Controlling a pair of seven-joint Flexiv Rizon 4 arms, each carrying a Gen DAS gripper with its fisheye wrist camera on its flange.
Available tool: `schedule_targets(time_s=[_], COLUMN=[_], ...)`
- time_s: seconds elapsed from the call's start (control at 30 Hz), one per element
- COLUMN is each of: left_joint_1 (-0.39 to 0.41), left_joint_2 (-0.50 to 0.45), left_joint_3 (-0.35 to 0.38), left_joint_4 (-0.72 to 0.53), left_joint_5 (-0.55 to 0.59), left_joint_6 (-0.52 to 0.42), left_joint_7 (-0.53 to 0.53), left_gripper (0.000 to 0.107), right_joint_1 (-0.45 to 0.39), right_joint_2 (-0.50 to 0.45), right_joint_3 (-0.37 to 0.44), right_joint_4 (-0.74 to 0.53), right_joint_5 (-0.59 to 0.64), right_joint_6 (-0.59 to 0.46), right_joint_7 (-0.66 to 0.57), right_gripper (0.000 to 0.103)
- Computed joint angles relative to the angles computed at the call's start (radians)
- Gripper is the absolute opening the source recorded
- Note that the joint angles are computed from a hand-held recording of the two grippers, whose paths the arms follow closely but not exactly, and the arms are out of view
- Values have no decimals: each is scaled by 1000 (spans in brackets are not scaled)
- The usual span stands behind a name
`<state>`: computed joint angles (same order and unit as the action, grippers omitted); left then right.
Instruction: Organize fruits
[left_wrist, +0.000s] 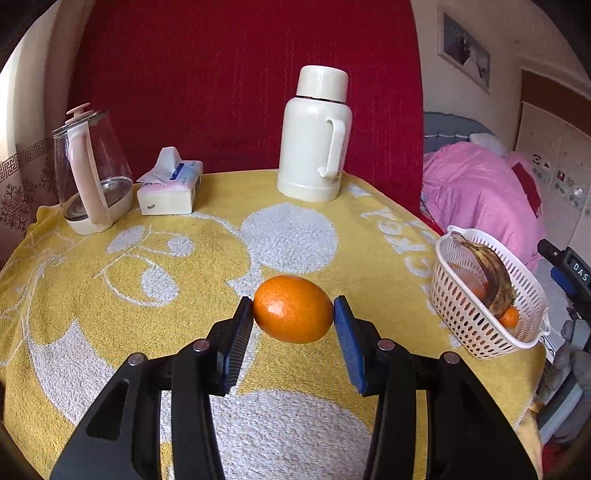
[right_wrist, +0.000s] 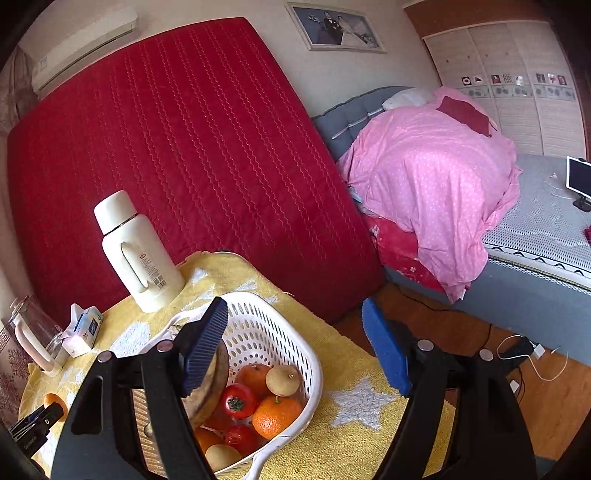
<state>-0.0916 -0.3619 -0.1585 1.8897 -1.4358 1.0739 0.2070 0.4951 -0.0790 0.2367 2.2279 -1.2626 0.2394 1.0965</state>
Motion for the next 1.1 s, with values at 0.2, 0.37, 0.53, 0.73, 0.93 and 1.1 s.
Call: schedule_targets(time_s=[0.2,0.37,0.53,0.73,0.93,1.1], left_joint_1=[-26,-54,-85,-117,-119,-118], left_joint_2=[56,109,134,140,129,118], left_joint_3=[-1,1,7,3,7,7], left_joint_4=[57,96,113,121,111,101], left_joint_5=[70,109,164,204,175,134], left_joint_6=[-72,-171,-257,-311,-322,-274], left_joint_7=[-20,-24,-59,-51,-55,-56], left_gripper=[45,45,45,46,64,64], right_joint_1=[10,-4,-18,-29,-40,-43], right_joint_2=[-11,8,20,21,25,26], right_joint_3=[0,-2,-1,-3,-7,-5], right_joint_4=[-10,15,30,36,42,44], right_joint_5=[-1,-5,-7,-17,-22,-20], right_joint_6=[-24,13,40,65,83,90], right_joint_7=[4,56,96,107,123,129], right_gripper=[85,85,85,85,85,85])
